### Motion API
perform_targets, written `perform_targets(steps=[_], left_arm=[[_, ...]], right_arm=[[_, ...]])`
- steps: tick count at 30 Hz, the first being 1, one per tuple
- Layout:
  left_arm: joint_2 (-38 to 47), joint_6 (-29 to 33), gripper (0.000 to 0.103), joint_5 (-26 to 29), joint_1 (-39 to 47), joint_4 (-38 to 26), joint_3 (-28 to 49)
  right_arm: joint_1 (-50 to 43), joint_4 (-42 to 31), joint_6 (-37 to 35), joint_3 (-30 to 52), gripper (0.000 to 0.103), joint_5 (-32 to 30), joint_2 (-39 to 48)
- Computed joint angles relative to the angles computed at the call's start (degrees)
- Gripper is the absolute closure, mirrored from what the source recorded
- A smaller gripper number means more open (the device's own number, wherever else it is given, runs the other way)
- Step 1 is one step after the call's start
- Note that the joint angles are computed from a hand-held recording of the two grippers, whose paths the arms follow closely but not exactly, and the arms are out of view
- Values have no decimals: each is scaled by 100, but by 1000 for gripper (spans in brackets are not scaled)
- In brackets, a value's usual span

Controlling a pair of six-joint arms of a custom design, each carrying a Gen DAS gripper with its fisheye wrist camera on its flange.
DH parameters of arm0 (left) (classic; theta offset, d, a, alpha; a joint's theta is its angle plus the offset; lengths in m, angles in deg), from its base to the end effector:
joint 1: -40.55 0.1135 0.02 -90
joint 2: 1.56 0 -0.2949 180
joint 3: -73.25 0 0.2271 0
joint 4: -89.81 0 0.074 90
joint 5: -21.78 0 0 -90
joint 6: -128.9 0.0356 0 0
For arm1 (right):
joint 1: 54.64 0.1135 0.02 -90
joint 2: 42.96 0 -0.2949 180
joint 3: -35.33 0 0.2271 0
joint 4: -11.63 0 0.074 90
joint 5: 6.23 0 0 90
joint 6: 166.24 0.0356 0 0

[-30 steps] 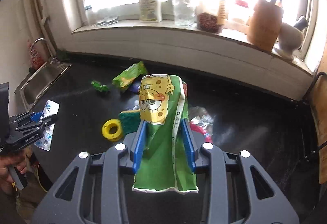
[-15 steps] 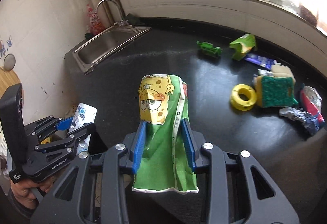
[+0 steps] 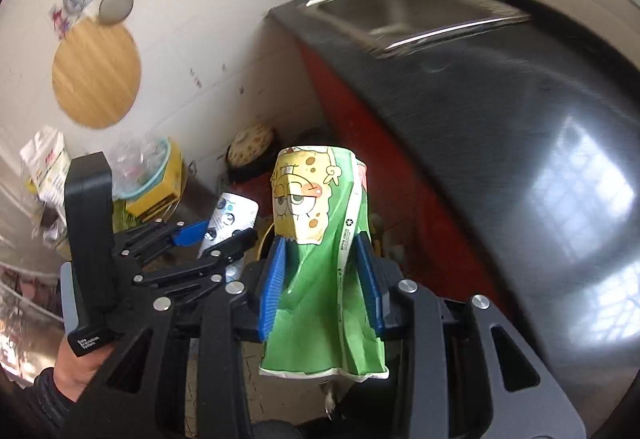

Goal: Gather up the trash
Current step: 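Carry both items over the bin and open both tools to drop them, then swing both tools back toward the counter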

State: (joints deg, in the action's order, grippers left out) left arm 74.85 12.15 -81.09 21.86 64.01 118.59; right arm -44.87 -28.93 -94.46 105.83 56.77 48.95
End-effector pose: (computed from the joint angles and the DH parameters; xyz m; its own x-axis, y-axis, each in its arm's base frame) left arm 0.1964 -0.0581 0.1919 -0.7971 -0.1936 -0.5720 -0.1811 0.9803 -0.0794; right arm 0.2840 0.0653 0.2320 -0.7133 -0.4055 -0.5717 -0.6153 0.7528 0.2337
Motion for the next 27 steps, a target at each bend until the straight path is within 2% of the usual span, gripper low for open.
perform_targets(steps=[1, 6, 10, 14, 16, 17, 18, 19, 21, 24, 27], left_arm=[[86, 99, 65, 74, 160, 247, -171], [1548, 553, 64, 459, 1039, 2324, -957], [2564, 702, 63, 902, 1518, 3472, -1168], [2847, 739, 59, 1071, 1738, 3775, -1248], [2849, 709, 52, 1026, 1745, 3779, -1252], [2834, 720, 49, 936, 1698, 3796, -1264], [2835, 738, 32, 825, 1665, 3728, -1226], [2847, 708, 20, 702, 1609, 3702, -1211], [2825, 684, 20, 494, 1537, 3730, -1238], [2729, 658, 20, 468, 1516, 3593, -1244], [2374, 558, 20, 445, 1390, 3192, -1206]], right_arm=[[217, 184, 145, -15, 67, 111, 228], [1014, 965, 820, 245, 67, 571, 1490], [1267, 1182, 1065, 569, 66, 777, 2149], [1368, 1269, 1031, 732, 65, 874, 2467], [1430, 1235, 1023, 823, 64, 960, 2555], [1420, 1192, 1001, 888, 55, 983, 2599], [1407, 1215, 995, 896, 38, 1035, 2604], [1413, 1286, 1025, 883, 32, 1068, 2587], [1310, 1346, 989, 807, 29, 1000, 2454], [1179, 1260, 963, 729, 29, 862, 2215], [967, 1186, 756, 402, 28, 797, 1641]])
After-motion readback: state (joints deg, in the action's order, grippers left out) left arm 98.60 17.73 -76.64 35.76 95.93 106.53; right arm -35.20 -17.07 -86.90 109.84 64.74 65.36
